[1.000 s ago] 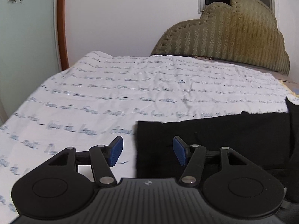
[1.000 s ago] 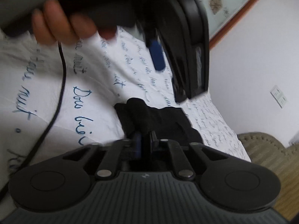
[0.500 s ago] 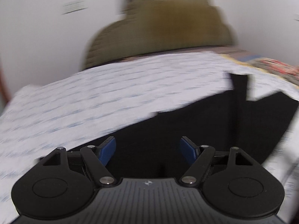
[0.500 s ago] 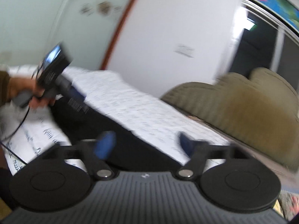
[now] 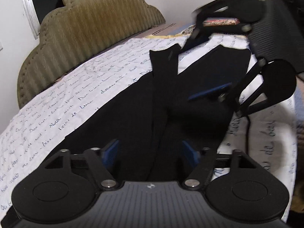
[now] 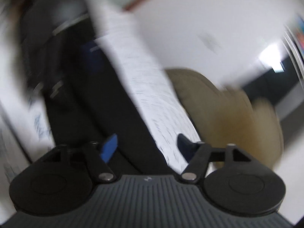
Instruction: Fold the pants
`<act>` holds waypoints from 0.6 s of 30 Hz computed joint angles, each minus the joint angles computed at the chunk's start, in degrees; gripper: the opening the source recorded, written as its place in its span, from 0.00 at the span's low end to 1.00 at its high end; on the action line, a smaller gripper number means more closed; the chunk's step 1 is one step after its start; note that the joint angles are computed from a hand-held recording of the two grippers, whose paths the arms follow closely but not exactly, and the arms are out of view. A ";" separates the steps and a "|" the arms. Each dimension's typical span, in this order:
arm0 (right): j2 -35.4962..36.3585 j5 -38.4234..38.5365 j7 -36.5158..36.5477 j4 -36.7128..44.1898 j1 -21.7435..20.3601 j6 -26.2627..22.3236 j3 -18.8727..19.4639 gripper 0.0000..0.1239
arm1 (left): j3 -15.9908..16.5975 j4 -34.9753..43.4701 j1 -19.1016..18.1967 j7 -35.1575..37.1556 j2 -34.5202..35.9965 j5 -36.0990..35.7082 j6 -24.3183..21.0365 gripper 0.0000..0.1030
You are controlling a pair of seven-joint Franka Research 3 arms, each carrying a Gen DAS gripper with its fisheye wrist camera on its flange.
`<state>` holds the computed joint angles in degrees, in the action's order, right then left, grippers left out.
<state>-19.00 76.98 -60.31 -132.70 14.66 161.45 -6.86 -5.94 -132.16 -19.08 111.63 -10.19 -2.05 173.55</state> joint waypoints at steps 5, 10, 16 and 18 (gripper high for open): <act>6.46 -26.25 16.50 6.98 -4.23 -10.48 2.34 0.38 | 0.06 3.21 0.46 0.70 1.52 -3.49 -6.89 0.32; 9.68 -40.66 20.00 12.04 -5.09 -17.96 3.71 0.37 | -0.03 3.17 0.11 6.41 1.46 -9.19 -7.17 0.13; 10.09 -51.49 24.81 12.73 -6.12 -18.79 4.94 0.03 | 1.15 2.43 -1.59 12.43 0.58 -18.28 -6.67 0.08; 6.96 -49.46 24.50 8.66 -5.66 -15.64 4.32 0.03 | 1.57 2.47 -2.17 14.24 0.50 -21.18 -6.82 0.08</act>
